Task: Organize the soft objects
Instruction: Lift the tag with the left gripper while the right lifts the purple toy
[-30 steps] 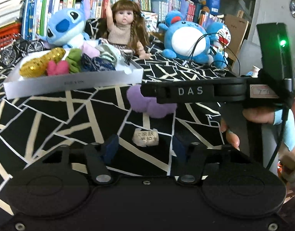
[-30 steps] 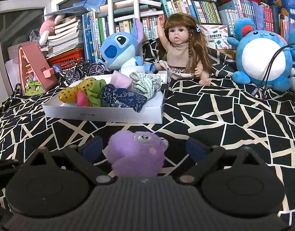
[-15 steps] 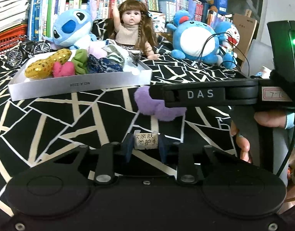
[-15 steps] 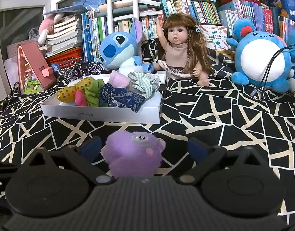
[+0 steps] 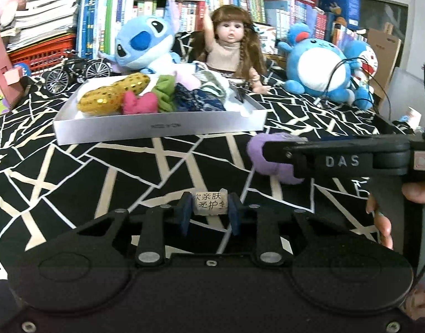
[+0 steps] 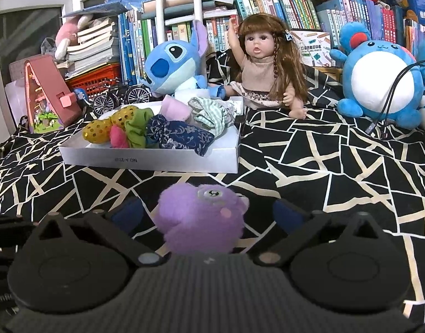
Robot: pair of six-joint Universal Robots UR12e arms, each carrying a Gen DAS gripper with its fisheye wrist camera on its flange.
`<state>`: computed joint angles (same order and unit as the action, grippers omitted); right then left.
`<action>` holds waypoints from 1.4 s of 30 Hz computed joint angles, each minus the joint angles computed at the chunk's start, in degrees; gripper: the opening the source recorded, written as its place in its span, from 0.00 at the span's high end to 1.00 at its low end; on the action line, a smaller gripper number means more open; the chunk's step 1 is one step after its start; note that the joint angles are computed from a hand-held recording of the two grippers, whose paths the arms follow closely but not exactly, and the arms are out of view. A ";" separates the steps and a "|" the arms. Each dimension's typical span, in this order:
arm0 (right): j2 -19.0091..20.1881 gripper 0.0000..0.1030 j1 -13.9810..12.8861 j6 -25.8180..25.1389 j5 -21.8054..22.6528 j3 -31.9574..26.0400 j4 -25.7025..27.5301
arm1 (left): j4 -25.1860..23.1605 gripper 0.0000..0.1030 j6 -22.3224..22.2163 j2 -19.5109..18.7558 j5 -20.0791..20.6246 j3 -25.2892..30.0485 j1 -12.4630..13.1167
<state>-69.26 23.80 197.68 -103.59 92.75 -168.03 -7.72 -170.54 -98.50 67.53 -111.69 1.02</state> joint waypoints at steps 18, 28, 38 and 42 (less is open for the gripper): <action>1.47 0.00 0.75 0.18 -3.40 -2.77 7.53 | 1.50 0.74 -2.25 -1.18 4.58 1.17 -0.23; 2.32 0.00 1.21 1.33 -5.75 -4.45 11.37 | 2.26 0.74 -3.01 -1.89 6.66 1.30 -0.53; 2.25 0.00 0.89 1.09 -4.51 -4.73 12.34 | 2.77 0.70 -3.50 -2.21 7.83 1.52 -0.93; 2.15 0.00 0.68 0.83 -3.65 -4.96 13.23 | 2.77 0.65 -3.66 -2.33 8.48 1.68 -1.13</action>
<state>-67.10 24.48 198.50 -107.24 87.79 -154.80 -4.95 -174.19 -100.82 76.01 -110.00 -0.10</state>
